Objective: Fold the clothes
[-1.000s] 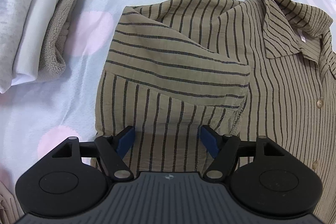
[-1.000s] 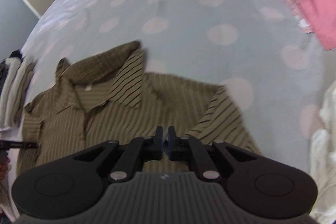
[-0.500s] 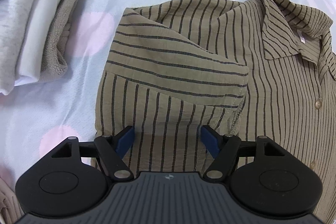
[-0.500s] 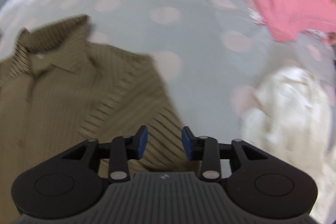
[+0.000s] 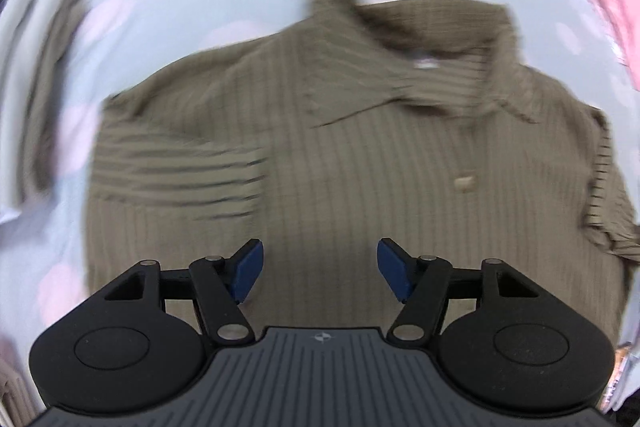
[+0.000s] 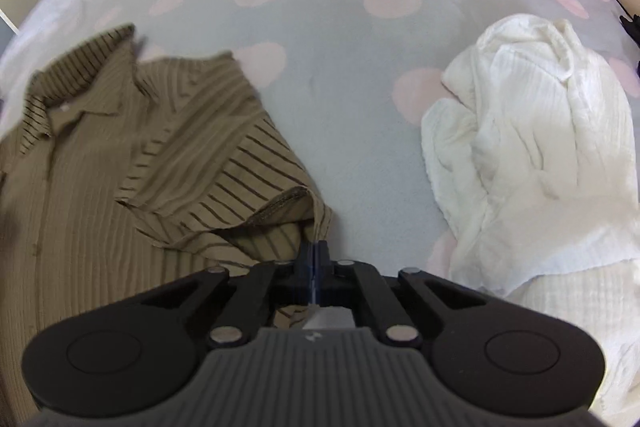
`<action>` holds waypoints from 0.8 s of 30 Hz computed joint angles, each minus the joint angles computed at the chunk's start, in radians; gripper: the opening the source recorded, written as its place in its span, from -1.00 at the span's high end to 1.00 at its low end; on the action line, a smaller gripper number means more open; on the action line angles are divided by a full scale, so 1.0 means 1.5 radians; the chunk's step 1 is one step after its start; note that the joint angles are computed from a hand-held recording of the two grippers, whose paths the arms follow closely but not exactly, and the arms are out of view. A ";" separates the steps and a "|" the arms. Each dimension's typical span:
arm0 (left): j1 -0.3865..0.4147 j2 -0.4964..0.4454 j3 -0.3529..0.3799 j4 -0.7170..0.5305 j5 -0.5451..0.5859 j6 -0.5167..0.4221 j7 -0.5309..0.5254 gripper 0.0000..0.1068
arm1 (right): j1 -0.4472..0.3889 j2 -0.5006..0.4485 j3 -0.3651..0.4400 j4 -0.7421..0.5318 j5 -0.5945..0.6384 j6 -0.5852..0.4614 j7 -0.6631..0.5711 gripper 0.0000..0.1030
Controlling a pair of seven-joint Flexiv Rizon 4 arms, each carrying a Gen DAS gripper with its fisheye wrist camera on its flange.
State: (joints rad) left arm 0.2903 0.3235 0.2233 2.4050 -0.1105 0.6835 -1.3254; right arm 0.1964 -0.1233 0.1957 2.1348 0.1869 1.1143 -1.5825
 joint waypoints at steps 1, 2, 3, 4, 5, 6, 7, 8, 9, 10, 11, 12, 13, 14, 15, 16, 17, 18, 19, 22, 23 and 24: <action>-0.015 -0.007 -0.011 -0.002 -0.017 0.009 0.005 -0.16 | -0.006 0.006 0.006 -0.002 0.026 -0.004 -0.018 0.98; -0.033 -0.022 -0.024 -0.003 -0.036 0.023 0.012 -0.16 | -0.011 0.013 0.009 -0.003 0.053 -0.009 -0.036 0.98; -0.051 -0.039 -0.037 -0.005 -0.055 0.038 0.020 -0.16 | -0.015 0.020 0.012 -0.005 0.078 -0.015 -0.054 0.98; -0.070 -0.062 -0.051 -0.011 -0.072 0.054 0.027 -0.16 | -0.016 0.028 0.010 -0.001 0.089 -0.022 -0.060 0.98; -0.086 -0.078 -0.062 -0.018 -0.084 0.061 0.030 -0.16 | -0.014 0.030 0.008 0.002 0.093 -0.023 -0.062 0.98; -0.101 -0.090 -0.073 -0.026 -0.092 0.065 0.032 -0.16 | -0.010 0.031 0.006 0.007 0.088 -0.024 -0.059 0.98; -0.116 -0.104 -0.082 -0.035 -0.101 0.068 0.035 -0.16 | -0.007 0.031 0.004 0.012 0.079 -0.021 -0.058 0.98; -0.130 -0.118 -0.092 -0.044 -0.109 0.071 0.038 -0.16 | -0.004 0.031 0.002 0.017 0.068 -0.018 -0.056 0.98; -0.143 -0.134 -0.100 -0.055 -0.116 0.075 0.038 -0.16 | 0.000 0.030 0.000 0.023 0.053 -0.011 -0.052 0.98; -0.155 -0.148 -0.108 -0.064 -0.123 0.080 0.037 -0.16 | 0.002 0.030 -0.001 0.029 0.038 -0.008 -0.048 0.98; -0.166 -0.163 -0.115 -0.072 -0.128 0.084 0.036 -0.16 | 0.005 0.031 -0.002 0.034 0.023 -0.005 -0.046 0.98; -0.176 -0.178 -0.121 -0.082 -0.133 0.087 0.035 -0.16 | 0.005 0.030 -0.002 0.036 0.020 -0.003 -0.051 0.98; -0.185 -0.188 -0.126 -0.090 -0.135 0.086 0.032 -0.16 | 0.007 0.027 -0.001 0.036 0.017 -0.002 -0.056 0.98; -0.194 -0.196 -0.130 -0.097 -0.135 0.082 0.026 -0.16 | 0.009 0.028 0.000 0.039 0.012 -0.001 -0.061 0.98; -0.202 -0.204 -0.135 -0.105 -0.136 0.078 0.021 -0.16 | 0.011 0.030 0.001 0.044 0.002 0.003 -0.065 0.98; -0.210 -0.212 -0.139 -0.114 -0.136 0.074 0.016 -0.16 | 0.015 0.031 0.003 0.051 -0.015 0.008 -0.068 0.98; -0.217 -0.223 -0.144 -0.121 -0.137 0.075 0.011 -0.16 | 0.019 0.032 0.003 0.058 -0.036 0.011 -0.068 0.98; -0.224 -0.233 -0.147 -0.128 -0.138 0.077 0.004 -0.16 | 0.023 0.033 0.004 0.065 -0.056 0.013 -0.070 0.98; -0.229 -0.243 -0.150 -0.136 -0.138 0.077 -0.002 -0.16 | 0.026 0.035 0.005 0.071 -0.069 0.012 -0.080 0.98; -0.241 -0.269 -0.156 -0.160 -0.135 0.071 -0.025 -0.16 | 0.036 0.040 0.009 0.089 -0.108 0.015 -0.103 0.98; -0.244 -0.276 -0.156 -0.167 -0.130 0.066 -0.035 -0.16 | 0.039 0.040 0.009 0.095 -0.121 0.017 -0.108 0.98; -0.247 -0.283 -0.157 -0.172 -0.130 0.063 -0.042 -0.16 | 0.041 0.040 0.010 0.098 -0.126 0.017 -0.116 0.98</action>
State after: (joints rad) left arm -0.0795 -0.1007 -0.0122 2.1473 -0.3052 0.7779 -1.3885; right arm 0.2583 -0.0639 0.2114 2.2811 -0.0029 1.1395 -1.7567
